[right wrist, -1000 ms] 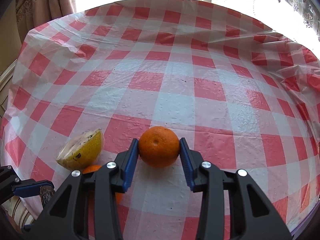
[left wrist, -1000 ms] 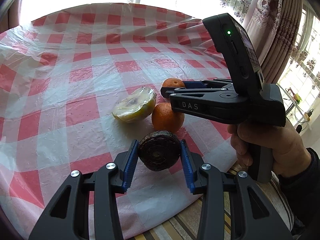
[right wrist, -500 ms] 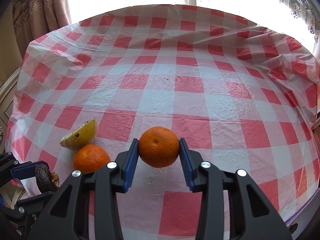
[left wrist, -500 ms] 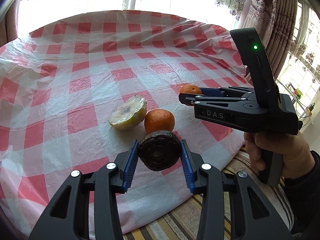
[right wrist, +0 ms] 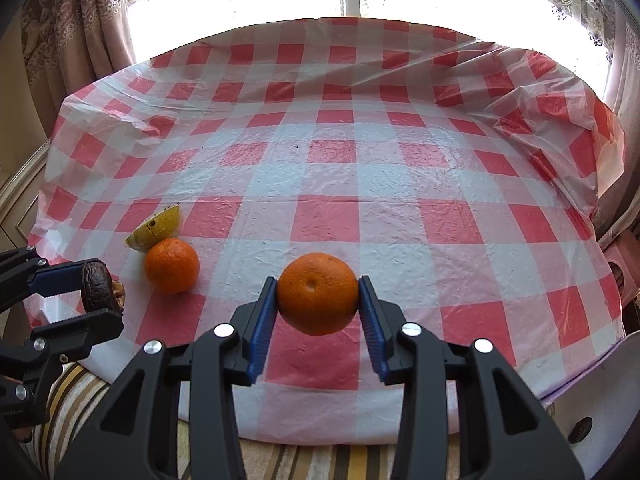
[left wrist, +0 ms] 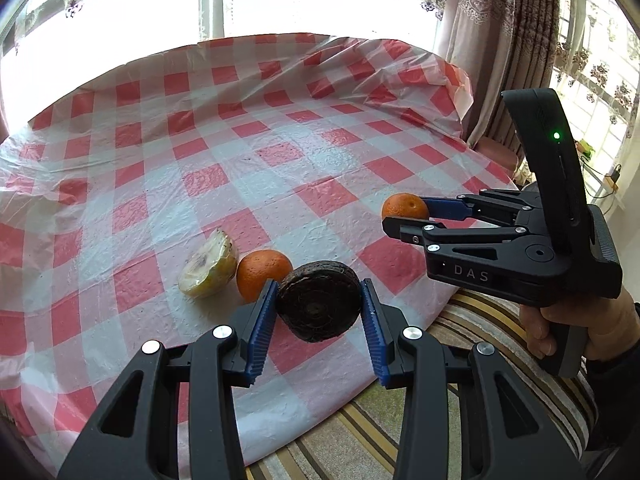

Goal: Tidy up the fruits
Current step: 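Carry both fruits into the white box and open both grippers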

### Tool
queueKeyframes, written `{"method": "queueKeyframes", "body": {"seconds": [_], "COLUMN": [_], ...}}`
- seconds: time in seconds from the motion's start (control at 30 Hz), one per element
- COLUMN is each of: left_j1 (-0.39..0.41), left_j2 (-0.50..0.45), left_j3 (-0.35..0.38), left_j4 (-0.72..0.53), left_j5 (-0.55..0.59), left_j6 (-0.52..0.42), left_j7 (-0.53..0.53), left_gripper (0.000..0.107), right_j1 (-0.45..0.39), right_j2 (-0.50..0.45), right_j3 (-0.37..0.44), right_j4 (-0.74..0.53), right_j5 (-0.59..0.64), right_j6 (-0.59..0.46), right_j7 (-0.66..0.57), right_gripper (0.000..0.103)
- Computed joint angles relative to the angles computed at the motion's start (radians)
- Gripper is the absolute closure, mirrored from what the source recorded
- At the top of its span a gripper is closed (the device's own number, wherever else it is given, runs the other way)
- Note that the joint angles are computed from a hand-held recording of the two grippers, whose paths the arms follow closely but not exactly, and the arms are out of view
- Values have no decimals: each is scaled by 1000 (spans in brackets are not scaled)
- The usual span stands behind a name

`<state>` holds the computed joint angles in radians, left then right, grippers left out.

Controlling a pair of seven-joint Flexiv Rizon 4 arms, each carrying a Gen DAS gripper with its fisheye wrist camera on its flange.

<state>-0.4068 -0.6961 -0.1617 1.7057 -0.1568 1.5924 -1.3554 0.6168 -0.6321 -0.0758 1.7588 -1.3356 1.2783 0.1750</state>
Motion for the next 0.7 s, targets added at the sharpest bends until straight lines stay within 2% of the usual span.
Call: {"method": "queueKeyframes", "body": {"seconds": [0.17,0.7], "left_j1": [-52,-185], "left_j2": [-13,-97], "left_j3": [33,80], "left_j4": [-62,-313], "left_j5": [24,128], "left_j6": [-60,-292], "left_j7": [19,88], "left_gripper": [69,69], "right_j1": [-26,-211], "right_j2": [63,219], "right_j3": [6,133], "right_j4": [91,313], "right_j5": [-79,-263], "right_j6": [-3,-78], "right_j7": [86,293], "right_gripper": [62,62]}}
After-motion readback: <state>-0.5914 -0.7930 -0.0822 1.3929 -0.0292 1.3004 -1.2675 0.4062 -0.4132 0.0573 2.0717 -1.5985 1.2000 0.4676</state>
